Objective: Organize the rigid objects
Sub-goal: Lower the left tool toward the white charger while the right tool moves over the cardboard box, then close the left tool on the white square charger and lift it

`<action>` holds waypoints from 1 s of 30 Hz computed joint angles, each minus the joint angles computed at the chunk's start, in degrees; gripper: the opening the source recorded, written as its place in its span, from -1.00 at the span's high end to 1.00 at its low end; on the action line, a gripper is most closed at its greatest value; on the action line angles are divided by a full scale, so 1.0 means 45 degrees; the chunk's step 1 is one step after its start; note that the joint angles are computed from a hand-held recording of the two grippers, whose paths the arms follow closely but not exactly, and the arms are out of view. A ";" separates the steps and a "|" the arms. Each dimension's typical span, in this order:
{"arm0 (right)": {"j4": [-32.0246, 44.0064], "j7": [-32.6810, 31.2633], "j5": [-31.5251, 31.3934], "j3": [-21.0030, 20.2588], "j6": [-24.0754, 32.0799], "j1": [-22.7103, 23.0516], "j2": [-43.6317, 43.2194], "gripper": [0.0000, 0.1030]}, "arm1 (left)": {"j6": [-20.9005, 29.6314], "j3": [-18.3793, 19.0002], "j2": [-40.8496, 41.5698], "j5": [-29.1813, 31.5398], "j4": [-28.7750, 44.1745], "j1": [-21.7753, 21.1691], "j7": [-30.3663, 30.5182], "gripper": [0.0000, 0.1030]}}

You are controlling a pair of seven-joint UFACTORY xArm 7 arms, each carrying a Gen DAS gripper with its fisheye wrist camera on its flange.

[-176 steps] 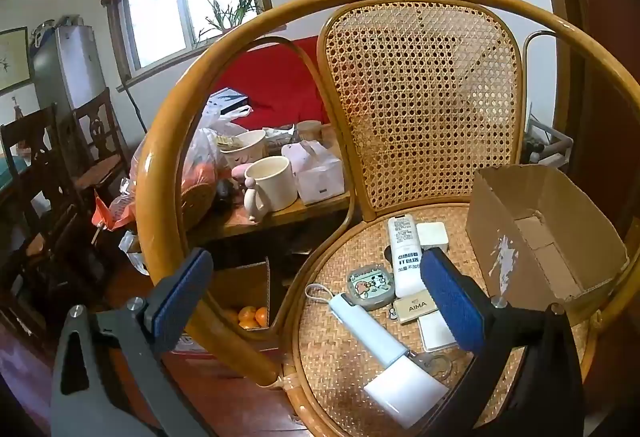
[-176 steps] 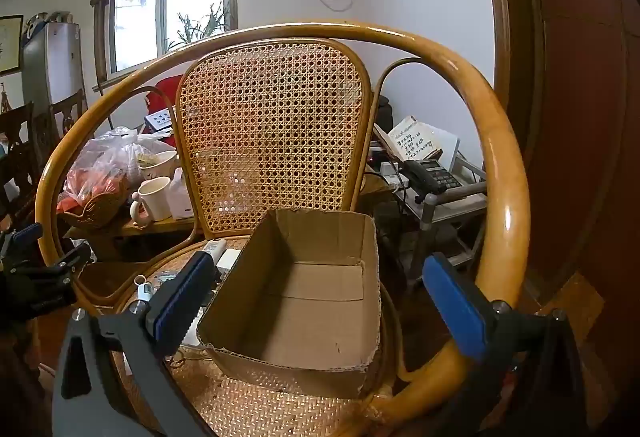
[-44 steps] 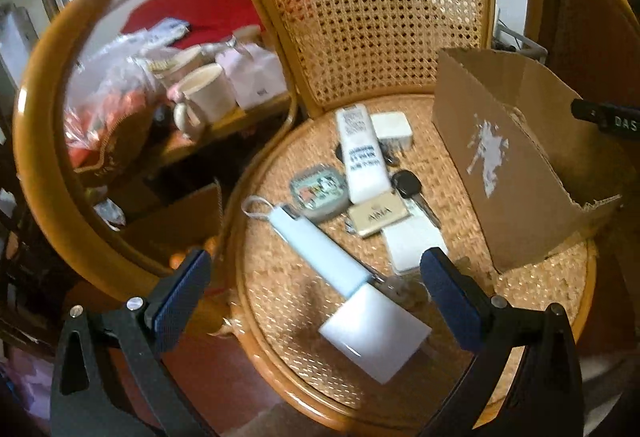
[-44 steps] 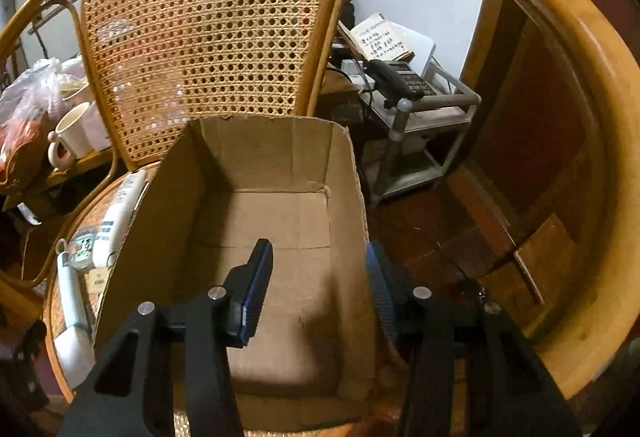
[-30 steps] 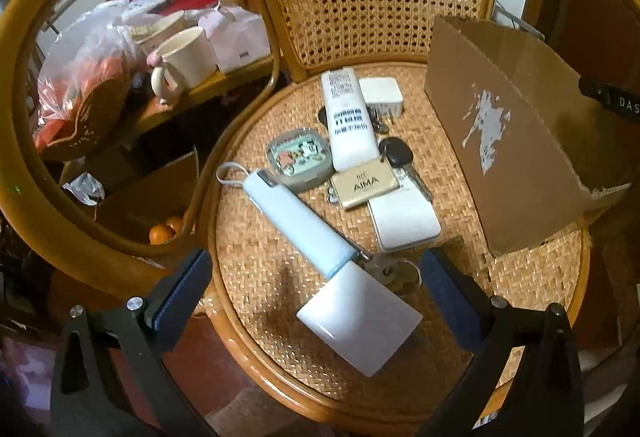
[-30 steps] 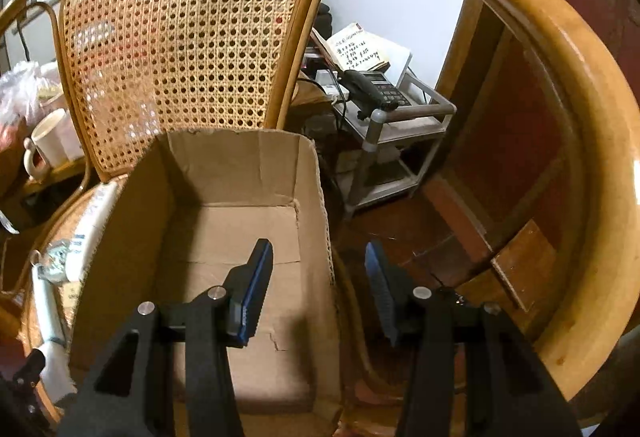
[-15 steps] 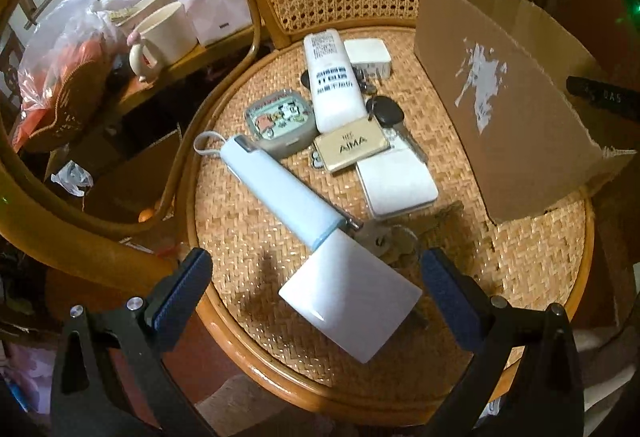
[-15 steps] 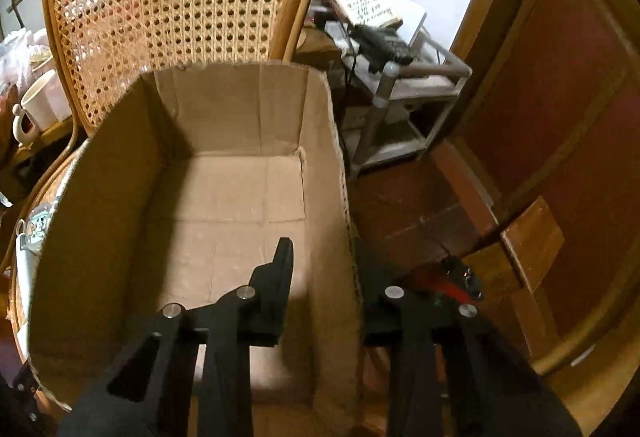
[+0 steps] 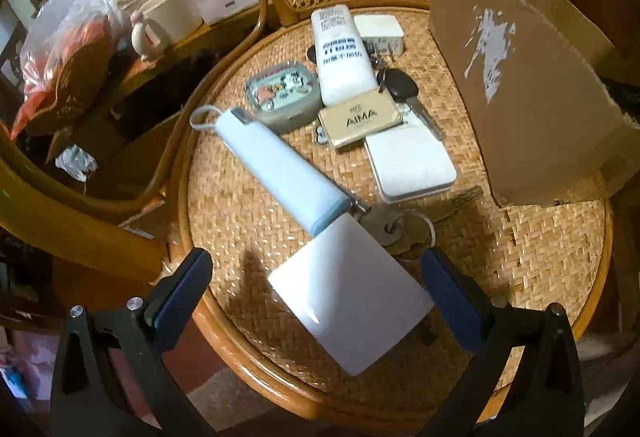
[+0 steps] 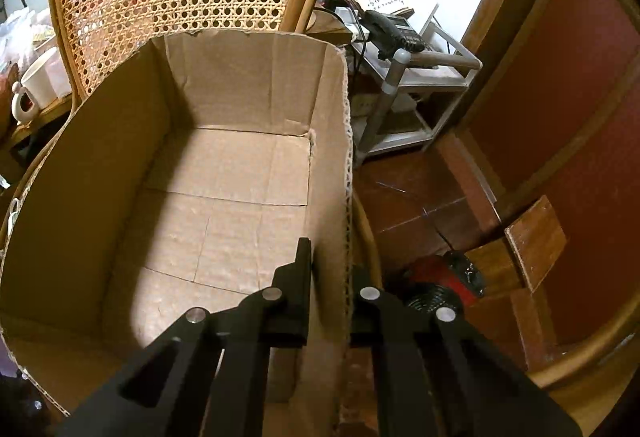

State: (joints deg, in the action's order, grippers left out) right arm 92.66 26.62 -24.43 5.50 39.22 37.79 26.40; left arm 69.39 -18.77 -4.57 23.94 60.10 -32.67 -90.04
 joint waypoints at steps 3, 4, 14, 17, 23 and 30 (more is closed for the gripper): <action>-0.0041 -0.0048 -0.0039 0.0001 -0.0003 0.0014 -0.0037 0.82 | -0.0359 0.0099 0.0096 -0.0583 -0.0194 0.0029 0.0118 -1.00; -0.0039 -0.0050 -0.0034 0.0004 0.0008 0.0014 -0.0044 0.81 | -0.0782 0.0110 -0.0128 -0.0655 -0.0479 0.0031 -0.0122 -1.00; -0.0013 -0.0138 -0.0065 0.0000 0.0035 -0.0008 -0.0057 0.81 | -0.2532 -0.0097 -0.1087 -0.1605 -0.1835 0.0511 -0.0721 -0.86; -0.0031 -0.0167 -0.0130 -0.0025 0.0019 0.0001 -0.0059 0.81 | -0.2086 -0.0414 -0.0970 -0.0711 -0.1437 0.0441 -0.0828 -0.31; -0.0071 -0.0083 -0.0330 -0.0055 0.0046 0.0071 -0.0086 0.80 | -0.2336 -0.0395 -0.1106 -0.0310 -0.1686 0.0373 -0.0923 -0.21; 0.0032 -0.0180 -0.0312 -0.0022 0.0221 0.0059 -0.0046 0.80 | -0.1204 -0.0753 -0.0924 0.0734 -0.1042 0.0152 -0.1045 -0.13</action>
State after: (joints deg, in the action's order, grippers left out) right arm 92.80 25.81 -25.83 5.41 40.22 38.05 26.19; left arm 63.97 -22.16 -8.73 27.24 55.42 -31.99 -94.74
